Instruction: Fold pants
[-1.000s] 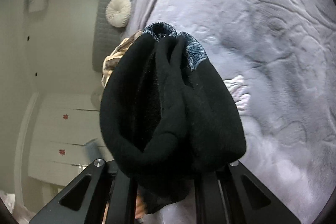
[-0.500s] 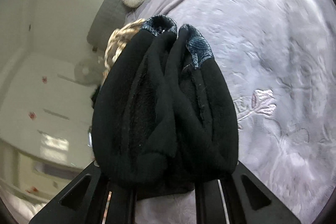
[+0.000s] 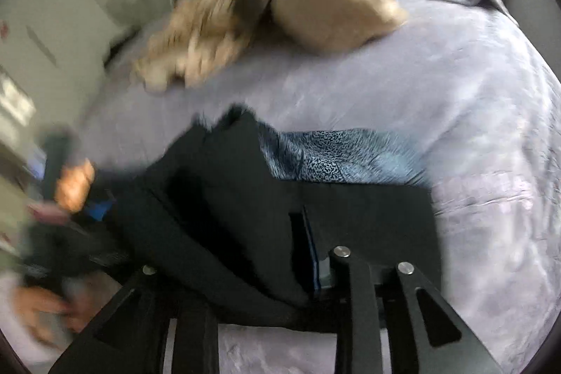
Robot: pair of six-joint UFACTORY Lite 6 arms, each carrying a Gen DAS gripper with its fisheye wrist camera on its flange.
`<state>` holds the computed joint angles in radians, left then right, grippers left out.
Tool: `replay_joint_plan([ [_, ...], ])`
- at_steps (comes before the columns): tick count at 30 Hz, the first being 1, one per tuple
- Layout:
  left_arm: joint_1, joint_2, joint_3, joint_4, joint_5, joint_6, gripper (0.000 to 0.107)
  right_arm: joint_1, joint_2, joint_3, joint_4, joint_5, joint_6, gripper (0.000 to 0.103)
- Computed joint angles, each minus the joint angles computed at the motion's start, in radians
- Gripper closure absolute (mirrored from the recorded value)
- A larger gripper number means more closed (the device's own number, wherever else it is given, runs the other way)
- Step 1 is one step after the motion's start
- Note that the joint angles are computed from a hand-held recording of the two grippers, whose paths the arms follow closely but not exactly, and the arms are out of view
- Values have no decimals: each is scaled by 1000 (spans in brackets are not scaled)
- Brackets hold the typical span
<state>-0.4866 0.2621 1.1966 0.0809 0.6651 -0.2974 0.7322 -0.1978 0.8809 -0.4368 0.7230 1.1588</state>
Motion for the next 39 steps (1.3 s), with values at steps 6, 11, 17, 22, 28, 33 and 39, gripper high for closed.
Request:
replay_joint_plan([
  [6, 206, -82, -118, -86, -15, 206, 22, 215, 451, 297, -45, 116, 101, 24],
  [11, 263, -102, -108, -193, 14, 345, 22, 266, 376, 333, 32, 65, -10, 24],
  [17, 214, -75, -78, -496, 113, 608, 22, -53, -219, -231, 546, -203, -101, 24],
  [22, 81, -75, -146, -527, 65, 602, 22, -322, -700, -619, 1069, -237, -454, 28],
  [28, 45, -62, -172, -426, 20, 484, 22, -435, -724, -730, 1454, -221, -787, 32],
  [33, 66, -54, -185, -408, 13, 489, 22, -424, -690, -726, 1452, -222, -822, 33],
  [39, 36, -68, -199, -362, -5, 412, 22, -500, -485, -727, 1733, -256, -1163, 98],
])
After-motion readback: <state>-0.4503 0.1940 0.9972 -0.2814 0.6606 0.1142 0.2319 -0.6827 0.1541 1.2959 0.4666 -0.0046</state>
